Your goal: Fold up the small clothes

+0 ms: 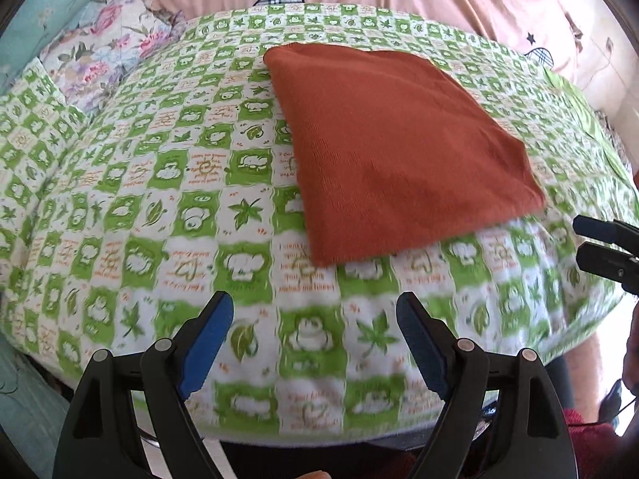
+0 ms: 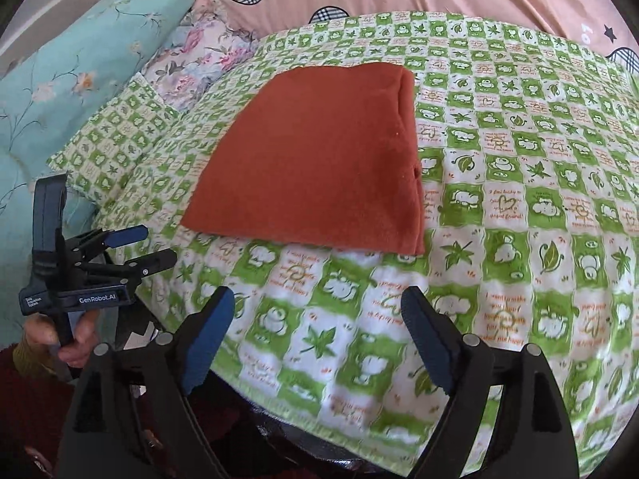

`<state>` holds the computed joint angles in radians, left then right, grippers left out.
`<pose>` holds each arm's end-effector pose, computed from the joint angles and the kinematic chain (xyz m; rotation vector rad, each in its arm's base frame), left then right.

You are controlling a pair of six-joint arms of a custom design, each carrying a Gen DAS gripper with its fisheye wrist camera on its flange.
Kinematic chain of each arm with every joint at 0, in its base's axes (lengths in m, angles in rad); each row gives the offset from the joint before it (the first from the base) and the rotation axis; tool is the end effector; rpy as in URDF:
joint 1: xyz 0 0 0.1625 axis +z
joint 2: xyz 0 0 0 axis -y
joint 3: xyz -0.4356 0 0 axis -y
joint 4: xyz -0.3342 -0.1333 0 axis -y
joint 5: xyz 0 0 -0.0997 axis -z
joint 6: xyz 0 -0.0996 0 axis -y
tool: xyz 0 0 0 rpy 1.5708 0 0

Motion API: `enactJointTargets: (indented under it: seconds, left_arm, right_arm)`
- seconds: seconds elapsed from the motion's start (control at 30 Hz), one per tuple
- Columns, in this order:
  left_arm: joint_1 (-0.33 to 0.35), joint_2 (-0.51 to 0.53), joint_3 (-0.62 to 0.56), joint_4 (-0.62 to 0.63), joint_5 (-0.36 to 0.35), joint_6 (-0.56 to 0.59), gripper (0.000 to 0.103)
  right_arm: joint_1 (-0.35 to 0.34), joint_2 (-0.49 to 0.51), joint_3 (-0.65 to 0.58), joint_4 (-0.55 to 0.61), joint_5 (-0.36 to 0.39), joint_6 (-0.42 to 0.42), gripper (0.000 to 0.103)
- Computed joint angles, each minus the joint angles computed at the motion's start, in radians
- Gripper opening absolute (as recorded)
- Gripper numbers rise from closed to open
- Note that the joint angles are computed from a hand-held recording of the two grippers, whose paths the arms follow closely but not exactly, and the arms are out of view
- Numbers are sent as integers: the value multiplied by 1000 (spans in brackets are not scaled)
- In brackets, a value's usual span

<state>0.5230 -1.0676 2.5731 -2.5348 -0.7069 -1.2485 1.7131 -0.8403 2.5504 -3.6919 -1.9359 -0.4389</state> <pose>-0.1416 -0.3229 0.1038 0.0604 2.2446 -0.6828 0.1496 -0.3552 0.1105 0.6699 -2.6003 0.4800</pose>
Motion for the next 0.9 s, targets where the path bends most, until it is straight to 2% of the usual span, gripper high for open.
enactJointTargets:
  seconds: [0.13,0.27,0.6,0.9]
  left_arm:
    - [-65,-35,13,58,-17,-62,86]
    - [-86,-39,1,123,3,-91,86]
    - [-9,-4,-52,187,20,-90,86]
    - [1,-24,-111,281,61,-85,87]
  right_arm:
    - [27,7,21,-36,-15,-11,96]
    - [41,46,6,-65,-53,-35,97]
    - [27,79,-52,-10,-77,-25,97]
    - [50,50,-103,78,-70,-30,98]
